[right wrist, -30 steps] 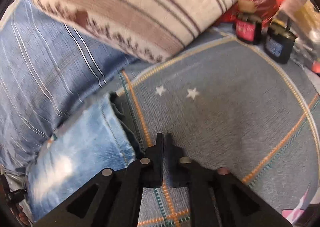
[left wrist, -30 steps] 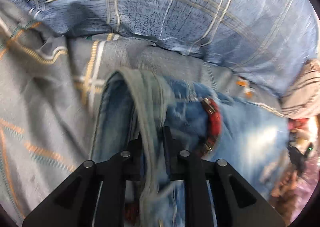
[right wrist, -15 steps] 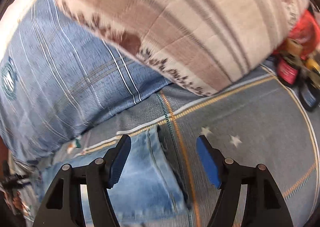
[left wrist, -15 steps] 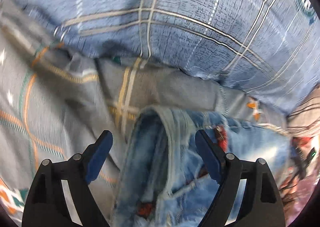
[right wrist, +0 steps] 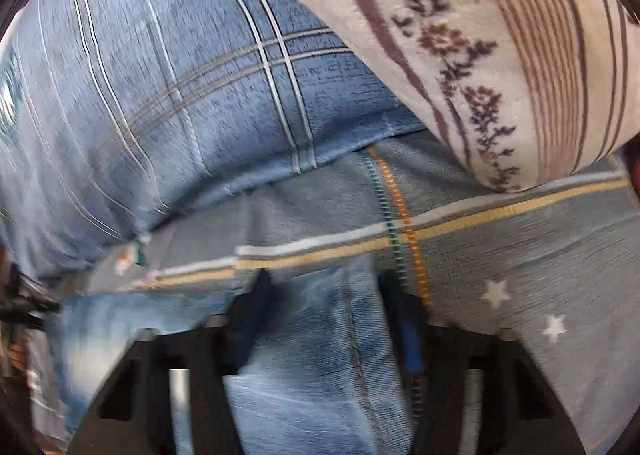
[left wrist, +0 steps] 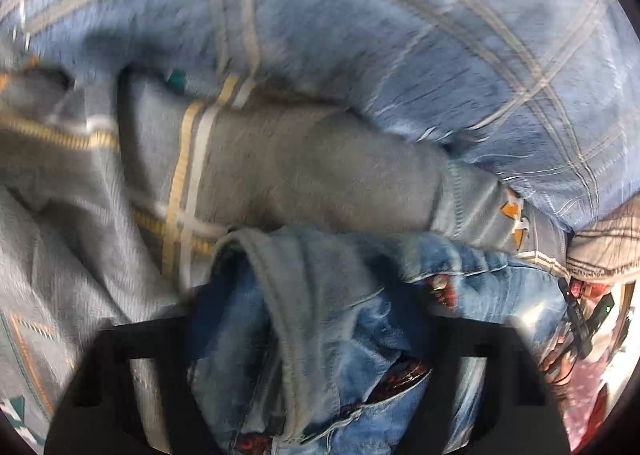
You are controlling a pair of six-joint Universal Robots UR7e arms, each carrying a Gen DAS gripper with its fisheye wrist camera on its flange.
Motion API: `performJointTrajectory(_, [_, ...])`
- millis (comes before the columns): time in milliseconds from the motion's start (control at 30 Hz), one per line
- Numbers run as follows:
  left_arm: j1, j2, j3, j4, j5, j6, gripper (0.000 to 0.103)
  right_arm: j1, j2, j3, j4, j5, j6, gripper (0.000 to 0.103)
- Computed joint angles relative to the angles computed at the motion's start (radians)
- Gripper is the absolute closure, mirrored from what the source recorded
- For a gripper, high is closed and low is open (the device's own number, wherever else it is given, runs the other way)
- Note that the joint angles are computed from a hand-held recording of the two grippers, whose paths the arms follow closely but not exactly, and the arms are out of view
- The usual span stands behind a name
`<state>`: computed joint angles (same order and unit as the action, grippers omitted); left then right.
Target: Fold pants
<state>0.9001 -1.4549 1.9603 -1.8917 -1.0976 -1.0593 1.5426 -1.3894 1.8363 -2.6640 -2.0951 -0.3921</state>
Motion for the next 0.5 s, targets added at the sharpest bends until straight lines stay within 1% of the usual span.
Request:
performJointTrajectory(33, [-0.009, -0.003, 0.001, -0.001, 0.006, -0.007, 0.075, 0.011, 0.010, 0.001, -0.019, -0.044, -0.014, 0.081])
performJointTrajectory(67, [-0.021, -0.004, 0.004, 0.004, 0.030, -0.021, 0.077, 0.015, 0.011, 0.003, -0.028, -0.053, -0.027, 0.085])
performJointTrajectory(100, [-0.044, -0.007, 0.010, 0.013, 0.062, -0.023, 0.087, 0.022, 0.004, 0.016, -0.052, -0.059, -0.041, 0.086])
performJointTrajectory(167, [-0.107, -0.013, 0.019, 0.047, 0.135, -0.030, 0.087, 0.041, -0.010, 0.041, -0.099, -0.071, -0.065, 0.087])
performJointTrajectory(233, [-0.186, -0.045, 0.035, 0.078, 0.220, -0.063, 0.087, 0.074, -0.036, 0.082, -0.179, -0.082, -0.112, 0.087])
performJointTrajectory(300, [-0.265, -0.084, 0.049, 0.123, 0.275, -0.113, 0.087, 0.100, -0.071, 0.108, -0.220, -0.080, -0.136, 0.091])
performJointTrajectory(333, [-0.310, -0.109, 0.057, 0.150, 0.297, -0.136, 0.087, 0.111, -0.092, 0.121, -0.231, -0.072, -0.140, 0.091])
performJointTrajectory(367, [-0.349, -0.137, 0.062, 0.191, 0.313, -0.172, 0.087, 0.124, -0.115, 0.140, -0.256, -0.067, -0.148, 0.095])
performJointTrajectory(400, [-0.391, -0.163, 0.071, 0.225, 0.327, -0.211, 0.087, 0.136, -0.152, 0.162, -0.268, -0.050, -0.149, 0.097])
performJointTrajectory(433, [-0.444, -0.203, 0.090, 0.252, 0.333, -0.252, 0.087, 0.141, -0.184, 0.175, -0.263, -0.030, -0.142, 0.101])
performJointTrajectory(500, [-0.542, -0.263, 0.124, 0.321, 0.341, -0.347, 0.087, 0.145, -0.270, 0.221, -0.242, 0.010, -0.124, 0.101])
